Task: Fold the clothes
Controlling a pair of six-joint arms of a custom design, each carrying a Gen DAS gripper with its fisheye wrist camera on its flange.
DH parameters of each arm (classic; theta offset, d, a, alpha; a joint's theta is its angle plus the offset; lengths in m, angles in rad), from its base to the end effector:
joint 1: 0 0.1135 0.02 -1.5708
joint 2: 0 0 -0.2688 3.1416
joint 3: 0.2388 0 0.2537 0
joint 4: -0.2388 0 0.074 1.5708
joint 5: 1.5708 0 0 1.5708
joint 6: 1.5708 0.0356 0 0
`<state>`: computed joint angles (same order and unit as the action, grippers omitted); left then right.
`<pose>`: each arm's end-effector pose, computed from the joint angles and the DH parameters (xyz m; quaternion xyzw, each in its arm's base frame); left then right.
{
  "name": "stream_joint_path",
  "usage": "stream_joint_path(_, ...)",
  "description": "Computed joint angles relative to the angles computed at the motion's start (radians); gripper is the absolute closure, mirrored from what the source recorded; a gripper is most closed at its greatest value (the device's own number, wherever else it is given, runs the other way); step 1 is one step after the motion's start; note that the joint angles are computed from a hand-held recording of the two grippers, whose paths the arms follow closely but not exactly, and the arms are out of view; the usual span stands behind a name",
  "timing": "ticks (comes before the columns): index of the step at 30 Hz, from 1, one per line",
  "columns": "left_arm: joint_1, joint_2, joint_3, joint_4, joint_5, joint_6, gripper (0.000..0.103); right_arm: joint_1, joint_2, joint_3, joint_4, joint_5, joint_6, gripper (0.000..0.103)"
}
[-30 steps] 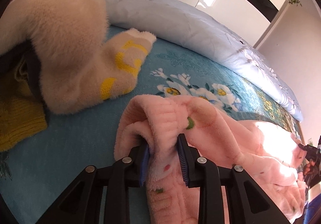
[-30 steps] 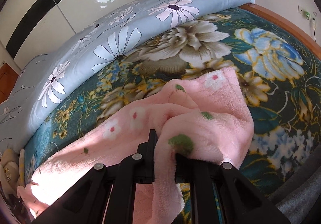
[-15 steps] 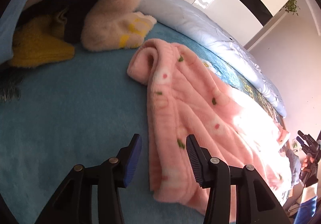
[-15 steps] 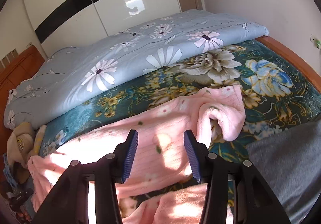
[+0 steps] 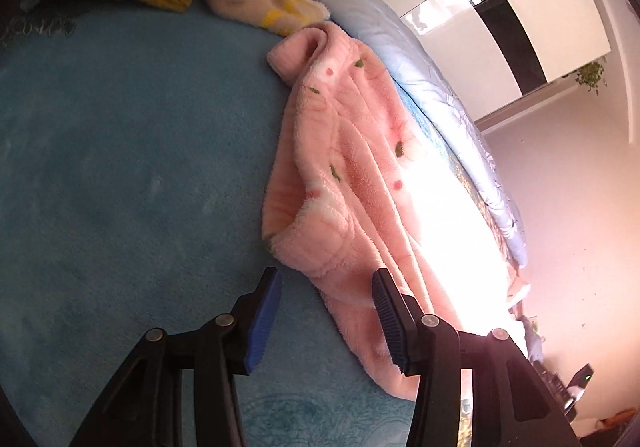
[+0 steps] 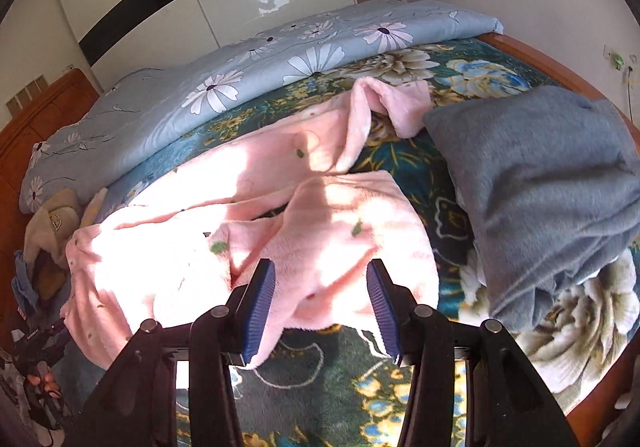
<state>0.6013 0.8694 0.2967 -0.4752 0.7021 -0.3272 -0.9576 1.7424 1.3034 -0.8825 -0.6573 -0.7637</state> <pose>0.1258 0.0584 0.1480 -0.3267 0.8509 -0.2959 0.2858 0.2133 -0.2653 0.2289 0.0510 0.9386 0.1196 0.3196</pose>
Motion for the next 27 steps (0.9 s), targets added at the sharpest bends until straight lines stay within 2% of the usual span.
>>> stream_joint_path(3, -0.025, 0.053, -0.016, 0.09, 0.023, -0.091, 0.052, -0.041, 0.047, 0.0, -0.01, 0.019, -0.032, 0.054)
stream_joint_path(7, -0.046, 0.113, -0.03, 0.213, 0.04, -0.227, 0.052, -0.048, 0.123, 0.02, -0.014, 0.03, -0.007, 0.054)
stream_joint_path(11, -0.101, 0.122, -0.023, 0.272, 0.024, -0.34, 0.049, -0.032, 0.175, 0.037, -0.019, 0.011, 0.052, 0.054)
stream_joint_path(13, -0.134, 0.119, -0.011, 0.275, -0.005, -0.358, 0.048, -0.039, 0.18, 0.034, -0.037, -0.007, 0.054, 0.054)
stream_joint_path(18, -0.173, 0.166, 0.005, 0.327, -0.036, -0.398, 0.047, -0.063, 0.17, 0.024, -0.118, -0.017, -0.033, 0.054)
stream_joint_path(23, -0.204, 0.185, -0.018, 0.411, -0.107, -0.496, 0.049, -0.058, 0.192, 0.026, -0.091, -0.017, -0.004, 0.054)
stream_joint_path(25, -0.216, 0.151, -0.023, 0.409, -0.153, -0.503, 0.053, -0.063, 0.224, 0.057, -0.112, -0.042, 0.017, 0.054)
stream_joint_path(27, -0.231, 0.137, -0.007, 0.379, -0.194, -0.477, 0.071, -0.07, 0.244, 0.077, -0.124, -0.067, 0.035, 0.054)
